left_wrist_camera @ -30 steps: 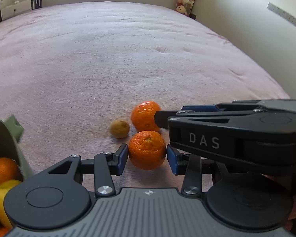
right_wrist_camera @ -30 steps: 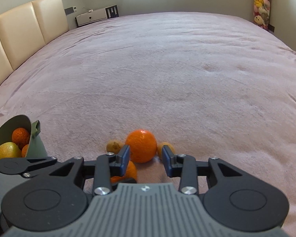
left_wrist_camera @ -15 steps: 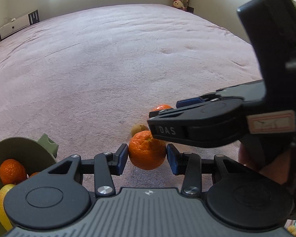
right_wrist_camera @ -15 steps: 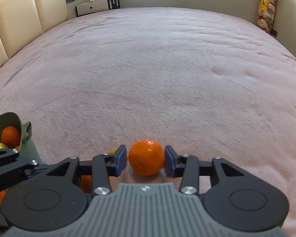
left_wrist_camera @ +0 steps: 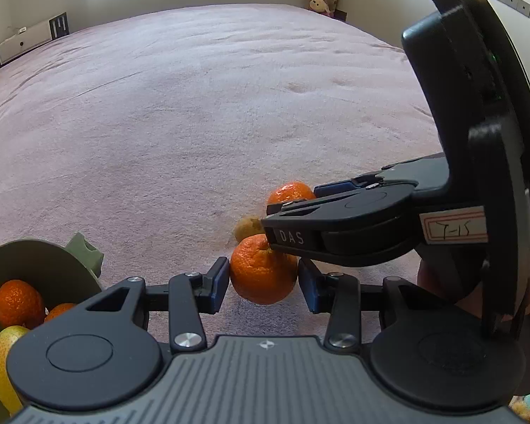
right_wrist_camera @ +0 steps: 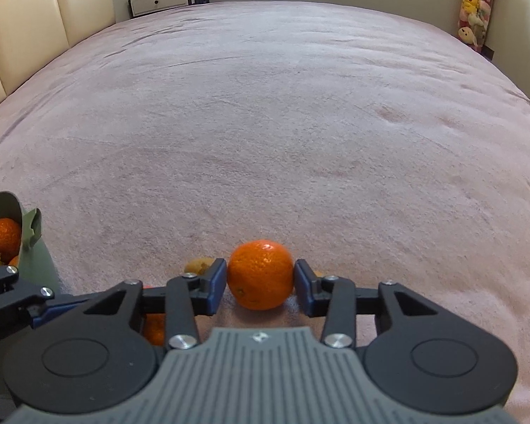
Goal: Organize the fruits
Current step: 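Carry both mandarins with both tools over the colander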
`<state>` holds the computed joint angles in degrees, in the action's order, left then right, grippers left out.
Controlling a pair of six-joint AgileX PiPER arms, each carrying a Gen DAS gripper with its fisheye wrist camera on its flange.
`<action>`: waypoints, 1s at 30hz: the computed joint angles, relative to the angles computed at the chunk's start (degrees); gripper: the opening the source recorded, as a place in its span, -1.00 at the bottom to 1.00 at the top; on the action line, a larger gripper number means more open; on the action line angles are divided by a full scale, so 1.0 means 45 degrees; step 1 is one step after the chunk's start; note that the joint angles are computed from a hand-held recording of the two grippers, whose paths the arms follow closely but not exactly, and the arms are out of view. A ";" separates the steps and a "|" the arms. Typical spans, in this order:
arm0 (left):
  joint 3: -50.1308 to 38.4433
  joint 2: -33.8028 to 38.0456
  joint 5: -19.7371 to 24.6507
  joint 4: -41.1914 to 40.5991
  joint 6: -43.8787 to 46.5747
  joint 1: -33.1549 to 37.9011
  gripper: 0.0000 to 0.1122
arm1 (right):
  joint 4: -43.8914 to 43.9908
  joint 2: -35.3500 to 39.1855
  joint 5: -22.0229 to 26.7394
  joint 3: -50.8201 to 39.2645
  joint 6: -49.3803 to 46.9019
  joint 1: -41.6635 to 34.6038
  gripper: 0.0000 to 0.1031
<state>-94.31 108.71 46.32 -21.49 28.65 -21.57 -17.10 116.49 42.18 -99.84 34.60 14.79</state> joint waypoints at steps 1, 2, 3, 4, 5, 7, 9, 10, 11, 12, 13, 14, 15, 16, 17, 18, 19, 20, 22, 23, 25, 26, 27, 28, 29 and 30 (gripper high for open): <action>0.0003 -0.0035 -0.0001 -0.0007 0.0004 0.0009 -0.15 | -0.0010 -0.0048 0.0030 0.0021 0.0051 0.0006 -0.25; 0.0012 -0.0085 -0.0005 0.0016 -0.0019 0.0012 -0.15 | -0.0032 -0.0085 0.0107 0.0001 0.0098 0.0020 -0.25; 0.0026 -0.0143 -0.0014 0.0015 -0.0025 0.0020 -0.15 | -0.0099 -0.0146 0.0239 -0.0027 0.0191 0.0058 -0.25; 0.0067 -0.0223 -0.0039 -0.0018 -0.0003 0.0029 -0.15 | -0.0170 -0.0194 0.0333 -0.0063 0.0273 0.0087 -0.25; 0.0118 -0.0307 -0.0085 -0.0047 0.0027 0.0032 -0.15 | -0.0285 -0.0249 0.0430 -0.0108 0.0396 0.0138 -0.25; 0.0266 -0.0547 -0.0183 -0.0075 0.0063 0.0050 -0.15 | -0.0574 -0.0323 0.0666 -0.0264 0.0683 0.0247 -0.25; 0.0331 -0.0739 -0.0226 -0.0034 -0.0020 0.0071 -0.15 | -0.0864 -0.0496 0.0800 -0.0271 0.1006 0.0341 -0.25; 0.0329 -0.0820 -0.0242 0.0067 -0.0169 0.0075 -0.15 | -0.0991 -0.0604 0.0807 -0.0224 0.1178 0.0380 -0.25; 0.0377 -0.0928 -0.0305 0.0199 -0.0378 0.0083 -0.15 | -0.1081 -0.0709 0.0803 -0.0182 0.1315 0.0415 -0.25; 0.0417 -0.1036 -0.0366 0.0324 -0.0588 0.0102 -0.15 | -0.1165 -0.0825 0.0784 -0.0148 0.1444 0.0450 -0.25; 0.0470 -0.1156 -0.0408 0.0392 -0.0713 0.0143 -0.15 | -0.1267 -0.0938 0.0752 -0.0088 0.1569 0.0489 -0.25; 0.0508 -0.1266 -0.0440 0.0430 -0.0784 0.0191 -0.15 | -0.1392 -0.1051 0.0742 -0.0046 0.1693 0.0544 -0.25; 0.0537 -0.1371 -0.0465 0.0489 -0.0863 0.0250 -0.15 | -0.1514 -0.1155 0.0756 -0.0030 0.1806 0.0612 -0.25; 0.0572 -0.1487 -0.0503 0.0597 -0.0995 0.0299 -0.15 | -0.1580 -0.1247 0.0756 -0.0012 0.1879 0.0661 -0.25; 0.0616 -0.1593 -0.0557 0.0713 -0.1124 0.0339 -0.15 | -0.1593 -0.1338 0.0768 -0.0032 0.1920 0.0716 -0.25; 0.0637 -0.1701 -0.0576 0.0831 -0.1256 0.0389 -0.15 | -0.1566 -0.1440 0.0753 -0.0049 0.1947 0.0764 -0.26; 0.0627 -0.1792 -0.0572 0.0943 -0.1394 0.0456 -0.15 | -0.1537 -0.1577 0.0676 0.0026 0.1964 0.0806 -0.26; 0.0523 -0.1826 -0.0522 0.1066 -0.1560 0.0529 -0.15 | -0.1517 -0.1711 0.0607 0.0098 0.1957 0.0857 -0.26; 0.0520 -0.2000 -0.0514 0.1189 -0.1786 0.0706 -0.15 | -0.1554 -0.1893 0.0605 0.0098 0.1910 0.1034 -0.26; 0.0498 -0.2064 -0.0521 0.1223 -0.1892 0.0792 -0.15 | -0.1591 -0.2005 0.0603 0.0127 0.1897 0.1141 -0.26; 0.0481 -0.2218 -0.0478 0.1295 -0.2088 0.0960 -0.15 | -0.1554 -0.2196 0.0585 0.0167 0.1849 0.1319 -0.26; 0.0401 -0.2249 -0.0396 0.1335 -0.2177 0.1051 -0.15 | -0.1464 -0.2263 0.0581 0.0147 0.1770 0.1414 -0.26; 0.0376 -0.2313 -0.0324 0.1380 -0.2256 0.1136 -0.15 | -0.1403 -0.2315 0.0576 0.0134 0.1725 0.1528 -0.26; 0.0344 -0.2368 -0.0224 0.1515 -0.2357 0.1179 -0.15 | -0.1394 -0.2398 0.0527 0.0181 0.1773 0.1622 -0.26; 0.0318 -0.2404 -0.0169 0.1669 -0.2493 0.1210 -0.15 | -0.1339 -0.2469 0.0486 0.0203 0.1762 0.1696 -0.26; 0.0325 -0.2474 -0.0130 0.1801 -0.2633 0.1248 -0.15 | -0.1309 -0.2533 0.0477 0.0192 0.1754 0.1794 -0.26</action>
<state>-92.85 97.57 45.74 -13.39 16.80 -15.96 -22.99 105.09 44.32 -98.97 42.49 22.86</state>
